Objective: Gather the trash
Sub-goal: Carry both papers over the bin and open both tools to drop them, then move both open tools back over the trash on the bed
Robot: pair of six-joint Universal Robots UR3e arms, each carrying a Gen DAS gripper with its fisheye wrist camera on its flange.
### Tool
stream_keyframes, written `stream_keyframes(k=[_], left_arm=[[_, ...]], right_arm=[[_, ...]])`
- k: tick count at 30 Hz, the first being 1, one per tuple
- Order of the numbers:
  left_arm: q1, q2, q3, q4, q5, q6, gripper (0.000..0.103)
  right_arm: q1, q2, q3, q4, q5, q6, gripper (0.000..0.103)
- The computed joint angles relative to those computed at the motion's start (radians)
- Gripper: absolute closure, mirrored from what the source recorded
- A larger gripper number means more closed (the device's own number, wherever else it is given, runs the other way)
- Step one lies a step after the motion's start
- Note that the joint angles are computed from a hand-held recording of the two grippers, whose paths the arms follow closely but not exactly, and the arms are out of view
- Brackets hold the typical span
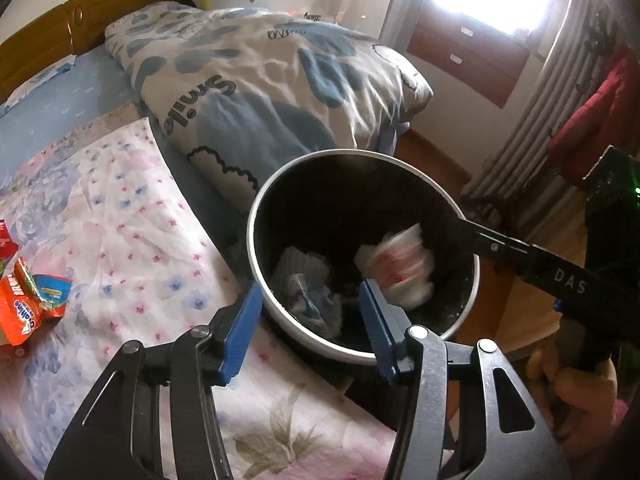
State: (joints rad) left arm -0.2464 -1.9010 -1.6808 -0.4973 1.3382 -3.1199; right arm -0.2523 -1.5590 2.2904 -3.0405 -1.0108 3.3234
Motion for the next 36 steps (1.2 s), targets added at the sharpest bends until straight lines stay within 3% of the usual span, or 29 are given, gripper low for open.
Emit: stream_keyframes(k=[1, 6, 12, 19, 25, 36], left_arm=[[0.003, 0.011, -0.013, 0.005, -0.002, 0.001, 0.052], [0.043, 0.107, -0.143, 0.055, -0.013, 0.000, 0.051], [0.155, 0.279, -0.361, 0.095, -0.065, 0.014, 0.050], [0.341, 0.506, -0.595, 0.073, -0.129, 0.082, 0.050], [0.540, 0.685, -0.726, -0.023, -0.198, 0.180, 0.050], [0.959, 1.010, -0.855, -0.372, -0.338, 0.430, 0.050]], right_arm=[[-0.005, -0.006, 0.005, -0.004, 0.005, 0.003, 0.060], [0.005, -0.026, 0.008, -0.021, 0.003, 0.028, 0.057], [0.098, -0.016, -0.023, -0.066, -0.028, 0.078, 0.041], [0.273, 0.072, -0.097, -0.137, -0.094, 0.141, 0.038], [0.410, 0.177, -0.190, -0.144, -0.136, 0.168, 0.033], [0.574, 0.343, -0.360, -0.137, -0.182, 0.207, 0.033]])
